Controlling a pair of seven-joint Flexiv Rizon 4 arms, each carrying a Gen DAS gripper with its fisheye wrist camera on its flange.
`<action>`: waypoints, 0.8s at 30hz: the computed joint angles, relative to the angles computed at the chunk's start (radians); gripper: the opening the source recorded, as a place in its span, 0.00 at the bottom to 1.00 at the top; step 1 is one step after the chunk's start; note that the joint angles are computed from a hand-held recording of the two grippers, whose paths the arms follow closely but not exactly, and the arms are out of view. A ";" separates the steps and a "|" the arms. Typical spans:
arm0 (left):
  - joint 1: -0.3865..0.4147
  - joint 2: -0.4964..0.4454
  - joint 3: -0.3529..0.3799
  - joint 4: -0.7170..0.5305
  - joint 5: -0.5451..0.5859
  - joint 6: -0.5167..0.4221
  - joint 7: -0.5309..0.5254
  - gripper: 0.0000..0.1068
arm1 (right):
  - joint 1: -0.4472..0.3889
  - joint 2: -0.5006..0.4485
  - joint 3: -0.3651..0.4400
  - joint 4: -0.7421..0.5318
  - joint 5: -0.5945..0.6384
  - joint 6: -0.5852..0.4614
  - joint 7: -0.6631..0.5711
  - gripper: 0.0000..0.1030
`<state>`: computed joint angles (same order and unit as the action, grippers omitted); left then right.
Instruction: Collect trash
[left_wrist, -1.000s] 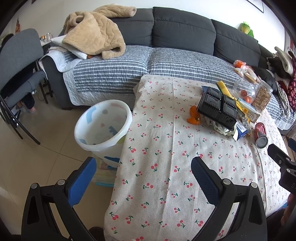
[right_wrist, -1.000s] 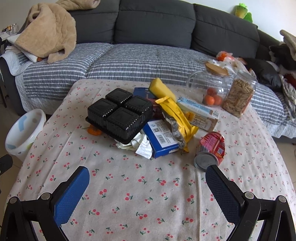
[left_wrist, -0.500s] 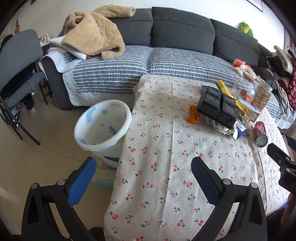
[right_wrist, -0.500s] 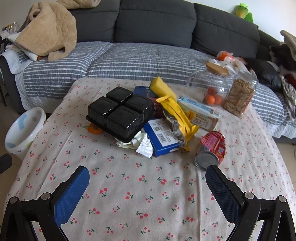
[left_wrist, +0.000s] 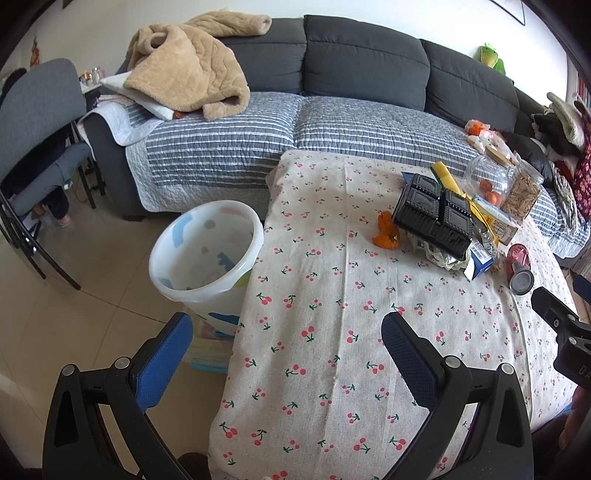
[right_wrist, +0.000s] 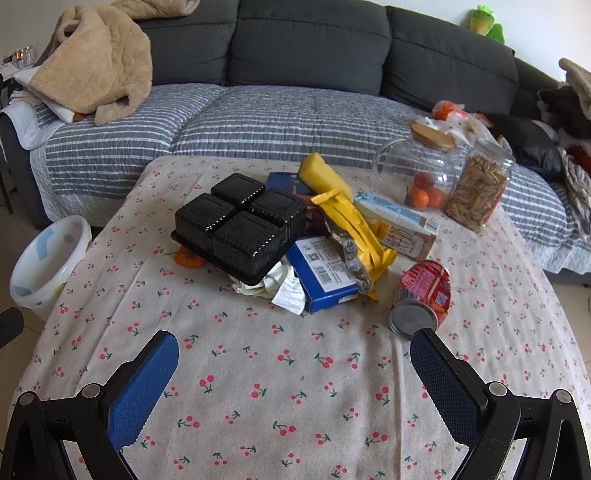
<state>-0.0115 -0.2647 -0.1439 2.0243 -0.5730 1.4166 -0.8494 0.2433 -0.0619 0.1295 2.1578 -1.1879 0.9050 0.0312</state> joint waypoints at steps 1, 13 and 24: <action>-0.001 -0.001 0.002 -0.002 0.002 -0.002 -0.002 0.96 | 0.000 -0.001 0.000 -0.001 -0.001 0.000 0.000 1.00; -0.002 0.001 -0.001 -0.002 0.007 -0.011 0.000 0.96 | 0.001 0.002 0.000 0.000 0.000 -0.001 -0.003 1.00; -0.036 -0.031 0.026 -0.107 0.089 -0.170 -0.025 0.96 | -0.002 0.051 0.017 -0.006 0.030 -0.089 -0.042 1.00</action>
<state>-0.0472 -0.2955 -0.1181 1.9172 -0.4837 1.2467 -0.8740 0.2410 -0.0110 0.1460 2.1519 -1.1582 0.8157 -0.0105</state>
